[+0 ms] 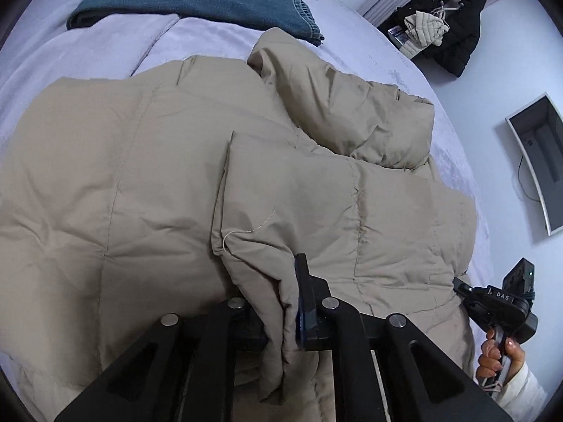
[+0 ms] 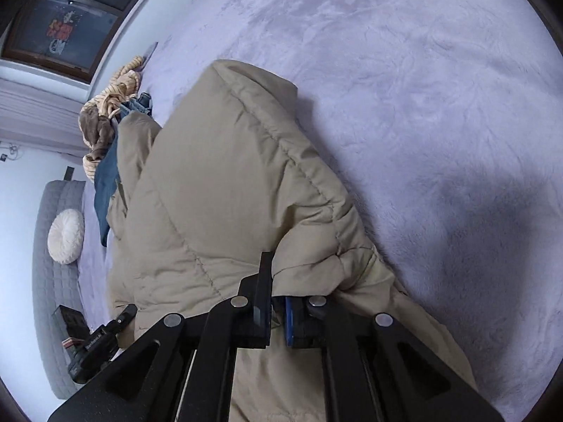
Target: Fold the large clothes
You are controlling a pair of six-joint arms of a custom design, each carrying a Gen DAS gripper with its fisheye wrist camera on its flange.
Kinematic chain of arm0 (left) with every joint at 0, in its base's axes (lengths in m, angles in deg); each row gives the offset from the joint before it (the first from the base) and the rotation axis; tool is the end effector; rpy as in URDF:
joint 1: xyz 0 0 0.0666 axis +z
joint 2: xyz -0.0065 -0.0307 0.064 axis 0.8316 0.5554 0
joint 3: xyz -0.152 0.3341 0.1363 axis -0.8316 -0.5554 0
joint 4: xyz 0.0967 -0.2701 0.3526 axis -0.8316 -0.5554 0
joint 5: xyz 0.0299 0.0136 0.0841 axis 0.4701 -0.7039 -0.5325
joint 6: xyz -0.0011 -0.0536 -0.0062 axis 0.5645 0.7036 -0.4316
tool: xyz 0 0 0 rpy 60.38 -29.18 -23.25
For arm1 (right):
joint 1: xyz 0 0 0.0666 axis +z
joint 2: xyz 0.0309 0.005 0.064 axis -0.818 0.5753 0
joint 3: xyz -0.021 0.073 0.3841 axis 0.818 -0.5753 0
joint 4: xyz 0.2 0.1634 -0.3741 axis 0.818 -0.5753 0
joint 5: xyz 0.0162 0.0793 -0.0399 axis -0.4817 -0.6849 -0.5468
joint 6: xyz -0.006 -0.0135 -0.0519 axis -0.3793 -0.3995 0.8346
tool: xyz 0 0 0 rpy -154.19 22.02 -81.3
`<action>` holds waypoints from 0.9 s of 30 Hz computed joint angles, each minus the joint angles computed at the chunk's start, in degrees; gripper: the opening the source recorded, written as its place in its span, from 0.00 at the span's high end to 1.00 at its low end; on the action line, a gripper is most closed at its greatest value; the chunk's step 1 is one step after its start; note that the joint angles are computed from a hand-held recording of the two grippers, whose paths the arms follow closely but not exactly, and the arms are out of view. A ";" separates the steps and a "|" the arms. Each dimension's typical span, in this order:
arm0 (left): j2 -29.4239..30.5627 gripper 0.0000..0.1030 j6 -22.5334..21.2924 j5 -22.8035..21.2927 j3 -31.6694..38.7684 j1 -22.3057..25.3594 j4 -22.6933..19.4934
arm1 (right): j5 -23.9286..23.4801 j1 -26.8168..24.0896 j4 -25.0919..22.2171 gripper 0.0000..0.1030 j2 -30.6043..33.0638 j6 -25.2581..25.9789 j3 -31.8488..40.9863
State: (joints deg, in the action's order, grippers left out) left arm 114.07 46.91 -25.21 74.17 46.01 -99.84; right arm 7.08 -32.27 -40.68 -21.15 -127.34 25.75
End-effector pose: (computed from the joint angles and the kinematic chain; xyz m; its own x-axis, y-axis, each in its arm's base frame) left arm 0.7326 -0.1533 0.3952 -0.8192 0.4631 -0.3384 0.5733 0.6763 -0.4625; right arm 0.4088 0.1620 0.3477 -0.2917 0.9381 -0.1869 0.7006 0.3426 0.6260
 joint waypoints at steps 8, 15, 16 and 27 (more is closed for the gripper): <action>-4.24 0.39 0.61 -6.60 -1.61 2.03 7.56 | 2.00 2.72 -13.27 0.56 0.21 8.28 7.91; -5.28 0.68 -2.57 -3.62 -0.93 0.42 6.77 | 11.06 1.17 -20.79 0.82 1.35 14.25 13.14; -6.53 0.67 -2.81 -5.12 -3.28 -0.42 8.93 | 10.28 -0.08 -19.74 0.82 2.49 16.15 13.71; -4.73 0.67 -1.18 -13.83 -8.14 -3.88 16.24 | 4.91 -5.32 -15.62 0.86 11.00 18.90 12.82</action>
